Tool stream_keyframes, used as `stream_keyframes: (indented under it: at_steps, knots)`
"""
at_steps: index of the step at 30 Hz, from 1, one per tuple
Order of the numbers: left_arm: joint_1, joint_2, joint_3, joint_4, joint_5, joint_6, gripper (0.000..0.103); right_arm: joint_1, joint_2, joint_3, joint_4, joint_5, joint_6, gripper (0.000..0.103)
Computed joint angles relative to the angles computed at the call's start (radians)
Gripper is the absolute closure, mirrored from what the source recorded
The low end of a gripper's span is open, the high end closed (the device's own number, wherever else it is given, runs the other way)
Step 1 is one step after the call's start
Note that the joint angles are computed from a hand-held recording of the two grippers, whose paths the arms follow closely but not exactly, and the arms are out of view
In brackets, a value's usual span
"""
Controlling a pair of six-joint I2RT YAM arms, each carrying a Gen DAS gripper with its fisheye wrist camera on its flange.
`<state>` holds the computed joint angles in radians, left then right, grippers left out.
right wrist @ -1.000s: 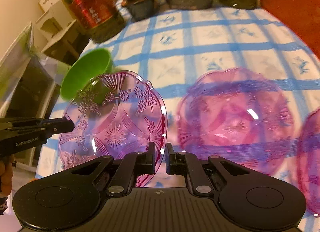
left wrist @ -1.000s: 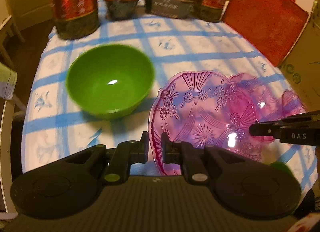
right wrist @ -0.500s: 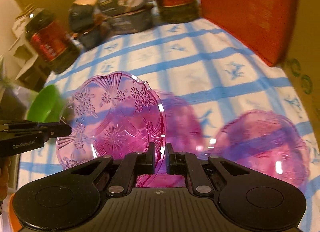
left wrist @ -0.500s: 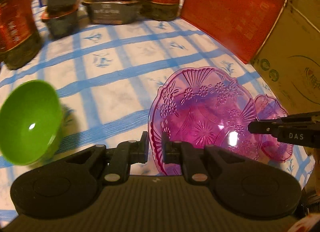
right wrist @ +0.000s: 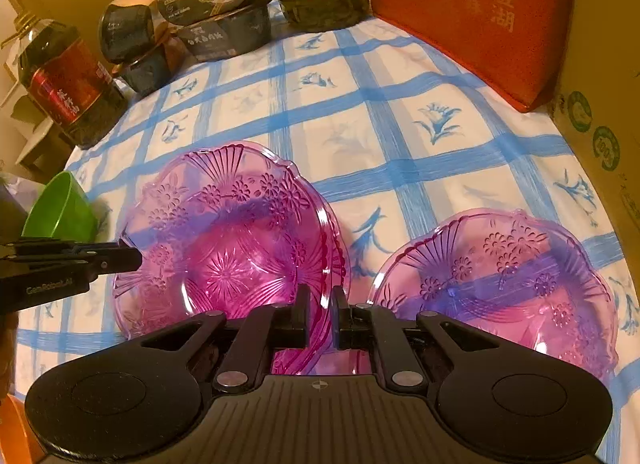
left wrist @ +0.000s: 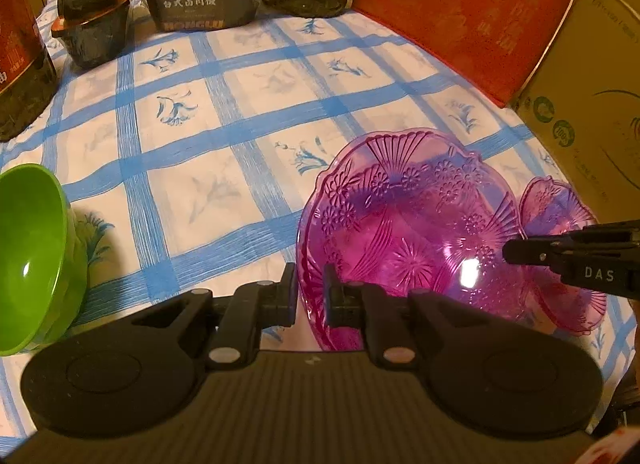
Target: Organize plates and bowls
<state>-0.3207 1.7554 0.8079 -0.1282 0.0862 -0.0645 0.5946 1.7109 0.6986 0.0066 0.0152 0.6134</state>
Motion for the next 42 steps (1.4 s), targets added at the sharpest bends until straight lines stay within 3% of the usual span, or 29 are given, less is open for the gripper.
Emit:
stream_keyframes:
  at_steps: [12, 13, 16, 24, 30, 38, 42]
  knots:
    - [-0.02, 0.034, 0.006, 0.023, -0.024, -0.023, 0.092, -0.016, 0.017, -0.017, 0.061, 0.003, -0.017, 0.092]
    - [-0.021, 0.03, 0.001, 0.028, -0.028, -0.026, 0.091, -0.017, 0.01, -0.024, 0.071, 0.007, -0.015, 0.086]
    - [-0.022, 0.003, -0.018, 0.037, -0.037, -0.043, 0.085, -0.022, -0.02, -0.045, 0.09, 0.013, -0.002, 0.049]
    - [-0.044, -0.161, -0.109, 0.023, -0.05, -0.108, 0.082, 0.014, -0.174, -0.138, 0.067, 0.039, 0.069, 0.048]
    - [-0.117, -0.33, -0.188, -0.029, -0.072, -0.2, 0.08, 0.112, -0.376, -0.228, -0.06, 0.133, 0.15, 0.048]
    - [-0.316, -0.547, -0.27, -0.128, -0.152, -0.401, 0.078, 0.29, -0.706, -0.318, -0.333, 0.291, 0.314, 0.048]
    - [-0.467, -0.619, -0.284, -0.18, -0.241, -0.523, 0.07, 0.411, -0.849, -0.337, -0.496, 0.379, 0.443, 0.048]
